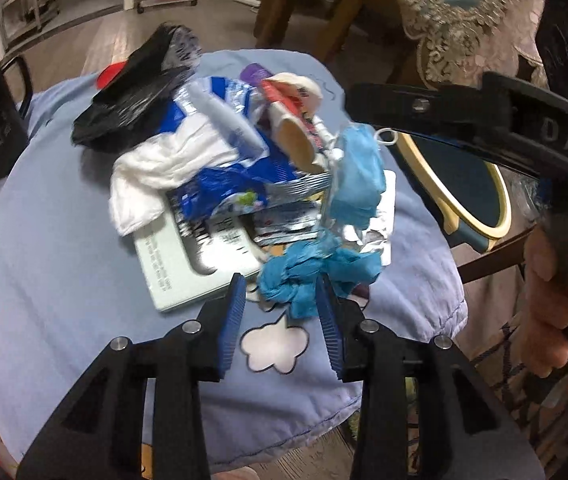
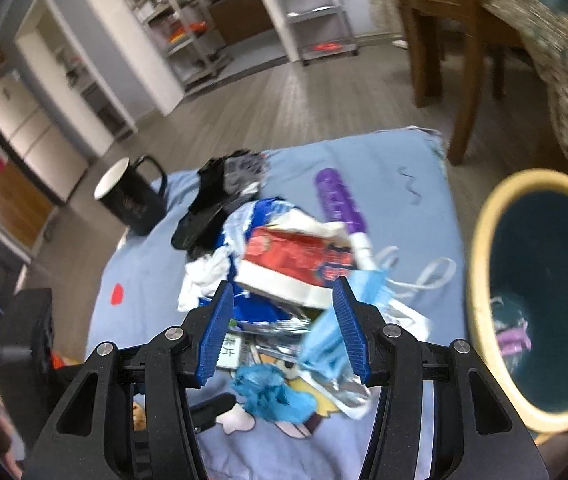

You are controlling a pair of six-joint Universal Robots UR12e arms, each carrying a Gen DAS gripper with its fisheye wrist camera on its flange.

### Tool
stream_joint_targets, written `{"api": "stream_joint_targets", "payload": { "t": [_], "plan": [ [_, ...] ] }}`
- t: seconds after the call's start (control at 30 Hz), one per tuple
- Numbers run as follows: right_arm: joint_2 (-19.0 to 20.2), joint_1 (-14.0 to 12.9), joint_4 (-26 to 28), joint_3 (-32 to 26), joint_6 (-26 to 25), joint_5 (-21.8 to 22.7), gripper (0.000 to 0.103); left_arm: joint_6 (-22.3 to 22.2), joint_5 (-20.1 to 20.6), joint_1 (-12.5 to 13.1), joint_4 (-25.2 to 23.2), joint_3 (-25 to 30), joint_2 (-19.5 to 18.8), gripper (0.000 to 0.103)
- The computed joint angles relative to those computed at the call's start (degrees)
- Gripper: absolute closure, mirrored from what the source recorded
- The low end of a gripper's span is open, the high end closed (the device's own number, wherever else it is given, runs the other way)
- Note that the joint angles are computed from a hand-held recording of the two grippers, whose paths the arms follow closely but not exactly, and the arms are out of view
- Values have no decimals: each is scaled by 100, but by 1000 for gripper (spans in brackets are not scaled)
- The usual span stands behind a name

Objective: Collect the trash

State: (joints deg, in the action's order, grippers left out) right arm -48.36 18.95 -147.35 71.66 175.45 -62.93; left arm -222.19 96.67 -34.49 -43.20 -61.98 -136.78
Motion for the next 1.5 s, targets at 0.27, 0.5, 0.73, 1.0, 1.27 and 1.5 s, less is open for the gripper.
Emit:
{"api": "stream_joint_targets", "payload": {
  "t": [0.27,0.5,0.73,1.0,1.27,1.5],
  "plan": [
    [185,268,156,-269,-559,-635,49,-619,441,74,215,-539,329,66],
    [151,230,48,-187,-437,-604,49,-591,1197,215,372,-466,371,49],
    [15,79,-235,71,-13,-619,50,-278,1229,412,319,36,58,49],
    [-58,-109,-283,262,524,-697,50,214,1405,523,30,810,-388,46],
    [107,-262,190,160,1073,-69,50,747,1785,520,-666,1375,-702,80],
    [218,-350,442,65,1249,814,67,365,2044,509,-455,944,-405,96]
  ]
}}
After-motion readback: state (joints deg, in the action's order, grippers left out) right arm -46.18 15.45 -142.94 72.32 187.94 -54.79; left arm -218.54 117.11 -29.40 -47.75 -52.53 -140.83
